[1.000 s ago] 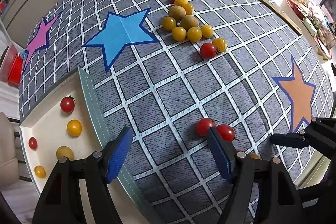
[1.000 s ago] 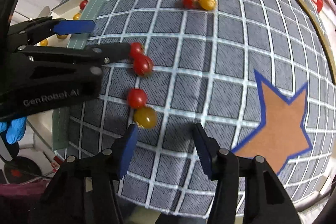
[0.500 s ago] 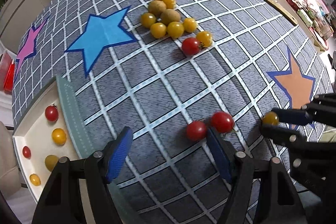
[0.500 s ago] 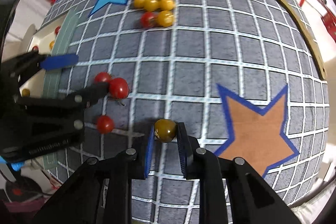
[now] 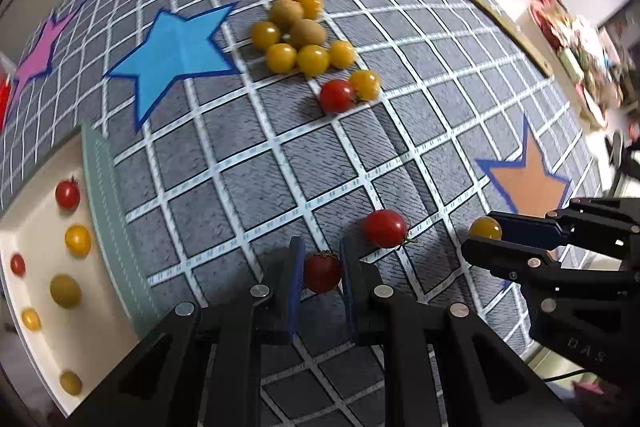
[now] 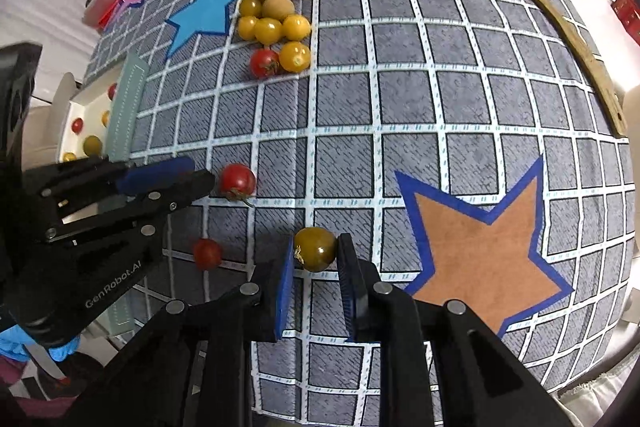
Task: Organize fruits
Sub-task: 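Carry both held tomatoes over the white tray with both grippers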
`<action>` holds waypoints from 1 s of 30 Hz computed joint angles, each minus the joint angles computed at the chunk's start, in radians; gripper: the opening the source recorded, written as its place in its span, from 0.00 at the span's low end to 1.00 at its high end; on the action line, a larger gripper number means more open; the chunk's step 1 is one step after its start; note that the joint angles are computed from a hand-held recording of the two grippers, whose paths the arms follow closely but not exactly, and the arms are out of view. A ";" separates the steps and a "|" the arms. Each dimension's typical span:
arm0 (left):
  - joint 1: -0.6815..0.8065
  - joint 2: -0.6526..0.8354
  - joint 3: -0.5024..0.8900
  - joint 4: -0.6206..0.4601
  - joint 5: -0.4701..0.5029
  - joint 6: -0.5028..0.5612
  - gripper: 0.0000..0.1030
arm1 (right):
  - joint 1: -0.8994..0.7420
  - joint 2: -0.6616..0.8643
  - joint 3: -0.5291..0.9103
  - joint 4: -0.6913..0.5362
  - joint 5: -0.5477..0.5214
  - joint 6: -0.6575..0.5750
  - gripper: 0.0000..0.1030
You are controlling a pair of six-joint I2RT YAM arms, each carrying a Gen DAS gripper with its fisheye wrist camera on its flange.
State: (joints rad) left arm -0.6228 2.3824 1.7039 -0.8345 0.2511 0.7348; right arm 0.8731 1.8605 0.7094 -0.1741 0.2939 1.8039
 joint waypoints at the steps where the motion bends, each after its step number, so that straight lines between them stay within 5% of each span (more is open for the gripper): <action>1: 0.004 0.000 0.008 -0.010 0.004 -0.005 0.18 | 0.005 -0.019 -0.015 -0.001 0.004 0.006 0.23; 14: 0.129 -0.026 0.068 -0.068 0.058 0.016 0.18 | 0.050 -0.141 -0.039 -0.107 0.024 0.041 0.23; 30: 0.324 0.024 0.192 -0.088 0.058 -0.031 0.18 | -0.155 0.001 0.303 -0.213 -0.038 -0.371 0.23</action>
